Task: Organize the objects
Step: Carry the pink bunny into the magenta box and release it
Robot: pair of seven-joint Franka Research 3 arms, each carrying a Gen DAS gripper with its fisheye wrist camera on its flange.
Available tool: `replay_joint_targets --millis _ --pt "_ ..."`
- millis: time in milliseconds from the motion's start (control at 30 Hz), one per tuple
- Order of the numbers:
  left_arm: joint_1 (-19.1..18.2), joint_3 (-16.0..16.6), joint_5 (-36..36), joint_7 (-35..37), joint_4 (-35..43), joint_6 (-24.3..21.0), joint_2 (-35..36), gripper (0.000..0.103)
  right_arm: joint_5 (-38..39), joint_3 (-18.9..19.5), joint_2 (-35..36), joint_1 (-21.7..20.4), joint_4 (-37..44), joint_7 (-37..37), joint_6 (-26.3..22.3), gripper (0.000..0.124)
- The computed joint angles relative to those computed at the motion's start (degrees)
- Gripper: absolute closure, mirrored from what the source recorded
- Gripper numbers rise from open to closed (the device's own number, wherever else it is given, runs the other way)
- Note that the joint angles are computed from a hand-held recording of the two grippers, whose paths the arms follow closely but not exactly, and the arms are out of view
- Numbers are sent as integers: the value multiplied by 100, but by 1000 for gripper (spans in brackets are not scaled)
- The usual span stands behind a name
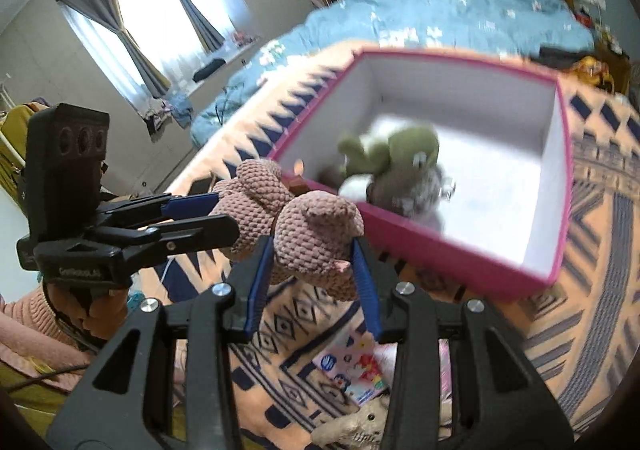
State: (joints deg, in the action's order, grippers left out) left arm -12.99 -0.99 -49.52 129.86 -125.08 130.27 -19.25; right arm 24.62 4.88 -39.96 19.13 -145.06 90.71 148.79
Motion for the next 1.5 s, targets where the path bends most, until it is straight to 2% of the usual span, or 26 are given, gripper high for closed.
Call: replay_joint_targets --millis 200,500,600,1000,1267,1400,1500 --pt "-7 -222 130 29 720 377 607 42 54 -264 279 -11 357 -408 285 81" --pt "256 -646 610 -531 2053 478 1858 42 230 -541 1308 -182 1129 -1035 395 81" --pt "395 -817 815 -891 2477 413 2304 42 511 -704 1708 -189 1420 -1310 333 81" --pt "605 -1314 2306 -2028 3487 465 3492 42 1061 -668 2949 -637 2216 -1604 -108 81" --pt "597 -1422 3065 -2305 3397 903 3468 41 966 -505 3326 -833 2387 -1236 -187 81" --pt "705 -1488 2895 -2077 3072 1171 3220 37 864 -468 3260 -842 2292 -1149 -158 81" --pt "759 -1499 2631 -1781 2745 1394 2959 27 926 -477 3103 -827 2156 -1160 -162 81"
